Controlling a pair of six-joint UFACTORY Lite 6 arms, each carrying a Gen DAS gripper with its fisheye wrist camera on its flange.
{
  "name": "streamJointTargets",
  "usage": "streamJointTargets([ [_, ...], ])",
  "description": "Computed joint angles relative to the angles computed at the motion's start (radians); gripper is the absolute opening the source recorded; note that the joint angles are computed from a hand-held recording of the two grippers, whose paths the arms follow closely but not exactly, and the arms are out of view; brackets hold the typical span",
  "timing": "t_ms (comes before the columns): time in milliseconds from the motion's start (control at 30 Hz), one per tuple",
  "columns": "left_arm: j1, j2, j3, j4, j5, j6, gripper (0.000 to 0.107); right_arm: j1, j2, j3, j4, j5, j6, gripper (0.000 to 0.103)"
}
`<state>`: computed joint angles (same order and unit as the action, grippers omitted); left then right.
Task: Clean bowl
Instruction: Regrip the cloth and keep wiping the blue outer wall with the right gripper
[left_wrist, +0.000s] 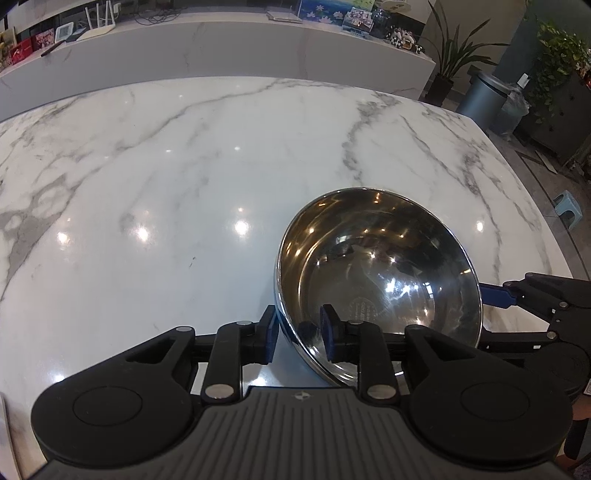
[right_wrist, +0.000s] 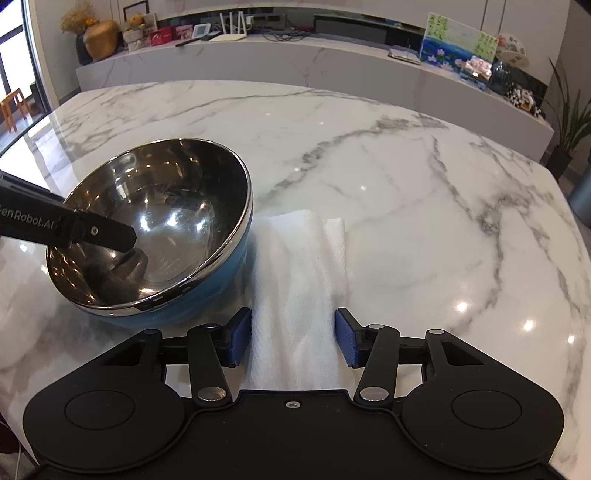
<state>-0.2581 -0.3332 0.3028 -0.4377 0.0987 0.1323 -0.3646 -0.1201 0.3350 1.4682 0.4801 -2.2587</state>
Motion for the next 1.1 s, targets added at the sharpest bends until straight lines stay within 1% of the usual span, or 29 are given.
streamJointTargets([
  [33,0.001,-0.003,-0.002,-0.003,0.002,0.004,0.023,0.002,-0.006,-0.005,0.001,0.001,-0.001,0.038],
  [100,0.005,-0.005,-0.004,-0.001,0.005,0.004,0.024,0.01,-0.026,-0.021,0.01,0.001,-0.012,0.03],
  [133,0.006,-0.006,-0.005,-0.002,0.006,0.004,0.024,0.014,-0.03,-0.025,0.021,0.0,-0.021,0.029],
  [233,0.014,-0.011,-0.01,-0.064,0.009,0.068,0.024,0.028,-0.048,-0.041,0.049,-0.008,-0.04,0.021],
  [333,0.014,-0.017,-0.013,-0.071,0.011,0.078,0.024,0.046,-0.079,-0.063,0.087,-0.023,-0.075,0.017],
  [467,0.021,-0.022,-0.019,-0.206,0.001,0.229,0.024,0.002,-0.143,-0.066,0.053,0.012,-0.044,0.016],
  [533,0.017,-0.015,-0.017,-0.228,-0.005,0.254,0.024,-0.037,-0.172,-0.057,0.016,0.045,-0.019,0.016],
  [633,0.008,0.005,-0.008,-0.202,-0.017,0.224,0.024,-0.088,-0.174,-0.036,-0.061,0.108,0.015,0.016],
  [733,0.004,0.016,0.0,-0.16,-0.022,0.176,0.024,-0.087,-0.178,-0.04,-0.087,0.119,0.016,0.016],
  [900,-0.002,0.012,-0.001,-0.106,-0.02,0.114,0.024,-0.047,-0.182,-0.056,-0.104,0.099,0.014,0.016],
  [1067,-0.013,0.008,0.003,-0.022,-0.006,0.008,0.025,-0.005,-0.182,-0.073,-0.124,0.063,0.022,0.016],
  [1100,-0.01,0.003,0.001,-0.048,0.001,0.03,0.026,0.008,-0.185,-0.08,-0.128,0.051,0.024,0.016],
])
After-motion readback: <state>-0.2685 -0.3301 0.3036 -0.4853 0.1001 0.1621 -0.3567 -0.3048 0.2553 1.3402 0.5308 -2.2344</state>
